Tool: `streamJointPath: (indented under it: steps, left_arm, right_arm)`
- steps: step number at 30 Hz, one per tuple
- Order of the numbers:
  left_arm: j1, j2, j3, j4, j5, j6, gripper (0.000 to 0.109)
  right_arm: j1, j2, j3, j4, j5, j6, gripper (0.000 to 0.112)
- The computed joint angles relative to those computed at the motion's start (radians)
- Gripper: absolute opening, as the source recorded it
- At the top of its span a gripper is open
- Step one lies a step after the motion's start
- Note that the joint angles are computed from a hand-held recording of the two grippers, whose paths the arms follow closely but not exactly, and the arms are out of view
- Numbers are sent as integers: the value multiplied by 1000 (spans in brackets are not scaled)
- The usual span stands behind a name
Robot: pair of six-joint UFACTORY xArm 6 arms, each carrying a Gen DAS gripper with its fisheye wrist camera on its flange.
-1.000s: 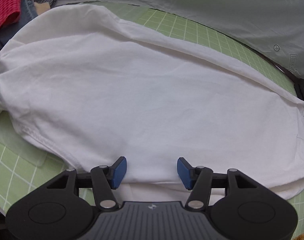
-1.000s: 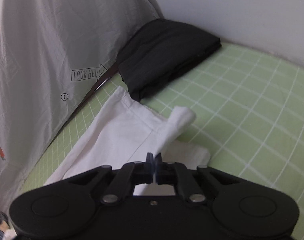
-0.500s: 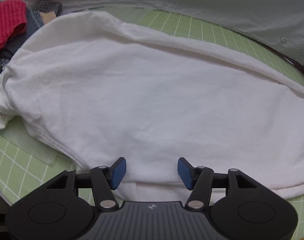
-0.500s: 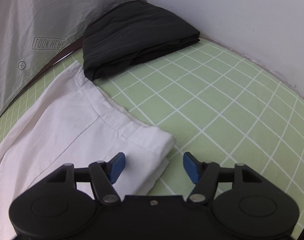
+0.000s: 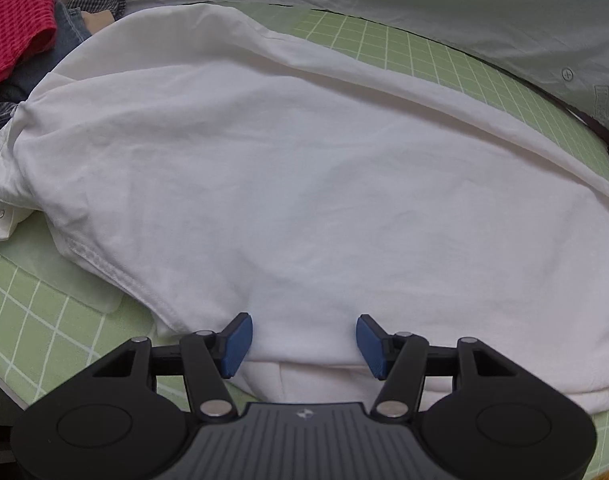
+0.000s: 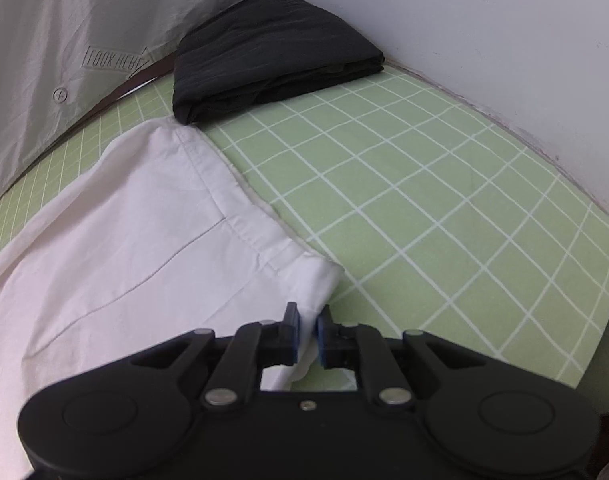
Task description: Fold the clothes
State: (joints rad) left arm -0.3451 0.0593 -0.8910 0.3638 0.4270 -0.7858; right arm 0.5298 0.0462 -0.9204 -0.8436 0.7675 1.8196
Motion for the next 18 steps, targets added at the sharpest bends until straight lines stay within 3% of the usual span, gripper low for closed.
streamJointPath:
  steps: [1,2,3,5,6,8,12,15,18]
  left_arm:
    - [-2,-1,-5,-18,14,33,59]
    - [-3,2,-18,-38,32,59,59]
    - [-2,9,-36,-57,51,80,60]
    - [0,26,-73,-59,74,86,60]
    - [1,39,-96,-43,78,75,63]
    - [3,77,-149,-21,74,69,72]
    - [6,220,-321,-48,70,136,77]
    - [2,359,-502,-63,117,185,78]
    - [2,502,-702,-100,177,236,79]
  right_arm:
    - [5,6,-17,4,29,-32,26]
    - [11,13,-35,7,58,-63,47]
    - [17,19,-55,-17,89,-72,58]
    - [25,33,-98,-82,134,-85,93]
    - [20,44,-120,-108,132,-109,98]
    - [1,85,-178,-143,101,-181,100]
    - [-52,225,-332,-142,-32,-352,100]
    - [-80,377,-498,-53,-101,-544,100]
    - [-99,528,-684,90,-102,-735,100]
